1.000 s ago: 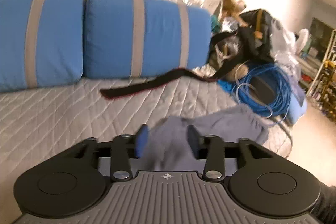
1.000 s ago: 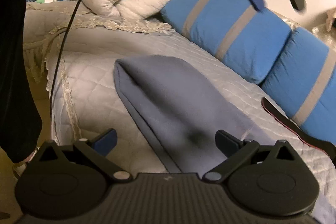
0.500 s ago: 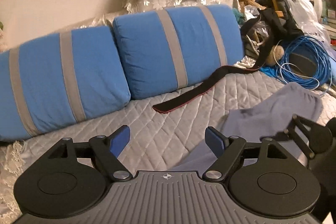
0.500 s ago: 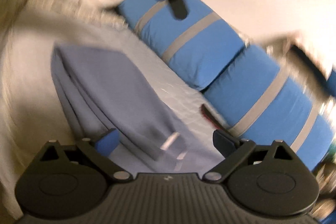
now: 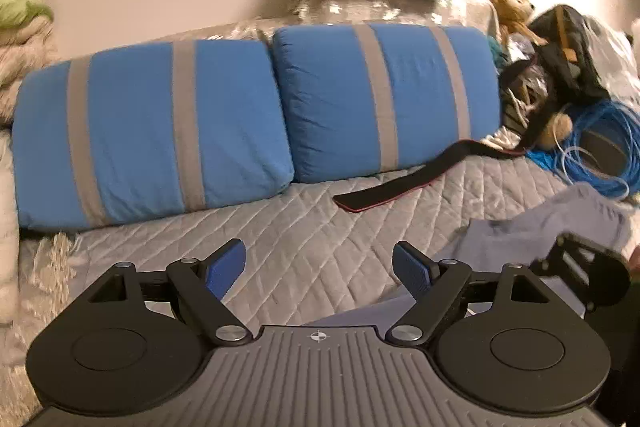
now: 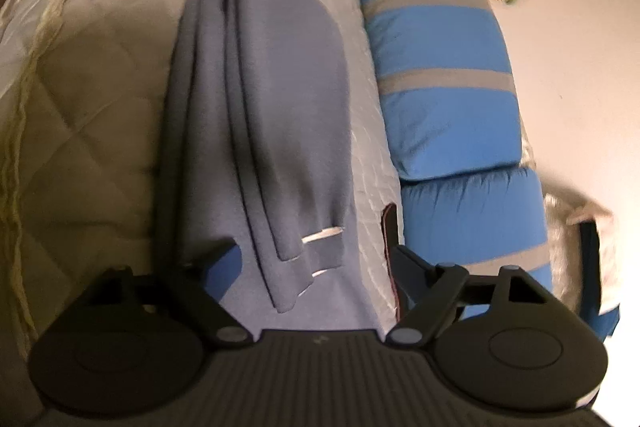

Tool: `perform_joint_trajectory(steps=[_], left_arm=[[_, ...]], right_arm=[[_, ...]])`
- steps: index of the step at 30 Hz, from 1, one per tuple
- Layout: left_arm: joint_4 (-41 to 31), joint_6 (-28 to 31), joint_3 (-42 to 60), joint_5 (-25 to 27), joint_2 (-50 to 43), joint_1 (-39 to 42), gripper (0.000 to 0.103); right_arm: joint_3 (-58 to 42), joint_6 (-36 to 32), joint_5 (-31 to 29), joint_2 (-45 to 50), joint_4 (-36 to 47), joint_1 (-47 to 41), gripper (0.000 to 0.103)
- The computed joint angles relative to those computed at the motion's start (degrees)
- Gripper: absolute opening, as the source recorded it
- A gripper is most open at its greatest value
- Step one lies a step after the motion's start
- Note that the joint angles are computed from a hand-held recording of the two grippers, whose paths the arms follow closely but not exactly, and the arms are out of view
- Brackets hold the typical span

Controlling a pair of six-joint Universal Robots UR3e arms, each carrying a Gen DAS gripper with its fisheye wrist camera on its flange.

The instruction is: Fold clothes

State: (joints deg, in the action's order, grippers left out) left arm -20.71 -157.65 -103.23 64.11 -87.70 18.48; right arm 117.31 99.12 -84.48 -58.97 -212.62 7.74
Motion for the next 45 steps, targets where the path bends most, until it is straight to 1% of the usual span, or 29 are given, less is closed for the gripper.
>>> perform_joint_trajectory(steps=[3,4,6,8,11,12,13,14,16,17,18,19,21,26,34,38,42,45], left_arm=[[-0.89,-0.54,0.18,-0.93,-0.1,1.08,0.08],[-0.61,-0.12,-0.15,-1.99,-0.27,1.7,0.08],[-0.44,0.98,-0.12,-2.42,-1.22,1.85,0.08],[-0.44,1.69,0.31,-2.66,-2.58,1.92,0.08],[-0.76,2.07,1.67,-2.82,-5.24,1.98,0.08],[-0.9,2.19,2.16,-2.87,-6.13,2.0,0.08],[-0.89,2.27,2.64,-3.21,-7.04,2.26,0.08],[-0.88,2.35,3.13,-3.56,-7.95,2.53,0.08],[-0.97,1.61,4.57,-3.13,-9.67,2.56,0.08],[-1.21,1.01,5.6,-2.83,-10.68,2.57,0.08],[-1.63,0.31,6.53,-2.44,-11.43,2.54,0.08],[-2.4,-0.83,7.62,-1.87,-12.09,2.43,0.08],[-4.41,-2.86,9.84,-1.2,-13.12,2.39,0.08],[-7.15,-6.12,12.77,-2.14,-13.97,2.96,0.08],[-10.8,-5.39,14.67,-1.41,-16.3,2.29,0.08],[-12.23,-5.16,14.37,-2.66,-16.55,2.89,0.08],[-12.88,-4.99,14.7,-1.5,-17.25,2.53,0.08],[-14.27,-4.69,15.35,-2.16,-17.47,2.58,0.08]], right_arm=[[-1.02,-3.37,-0.41,1.89,-1.42,0.83,0.081],[-1.92,-4.22,-0.86,2.36,-0.62,1.3,0.078],[-3.54,-5.66,-1.87,2.6,2.08,2.25,0.075],[-4.58,-7.06,-2.35,2.53,4.33,2.74,0.073],[-6.01,-8.18,-3.25,1.92,8.56,3.42,0.065],[-6.53,-8.11,-3.72,1.5,10.56,3.67,0.056],[-7.08,-7.9,-4.24,0.99,12.87,3.89,0.04],[-7.73,-7.72,-4.94,0.78,14.82,4.21,0.03],[-7.55,-8.91,-5.09,1.43,13.12,4.2,0.021],[-7.2,-9.74,-4.88,1.85,11.47,4.05,0.019],[-6.87,-10.57,-4.65,2.27,9.83,3.89,0.01],[-6.76,-10.95,-4.38,2.46,8.57,3.65,0.006],[-7.04,-11.05,-3.89,2.17,7.32,3.05,0.005],[-7.58,-12.76,-3.65,-0.61,8.19,1.55,0.004],[-1.78,-15.3,-3.21,-8.21,8.51,-3.84,0.004],[-0.41,-15.34,-2.47,-10.2,8.81,-6.81,0.004],[-0.7,-14.84,-2.45,-11.27,7.61,-8.07,0.004],[0.55,-15.21,-2.51,-14.38,11.12,-9.12,0.004]])
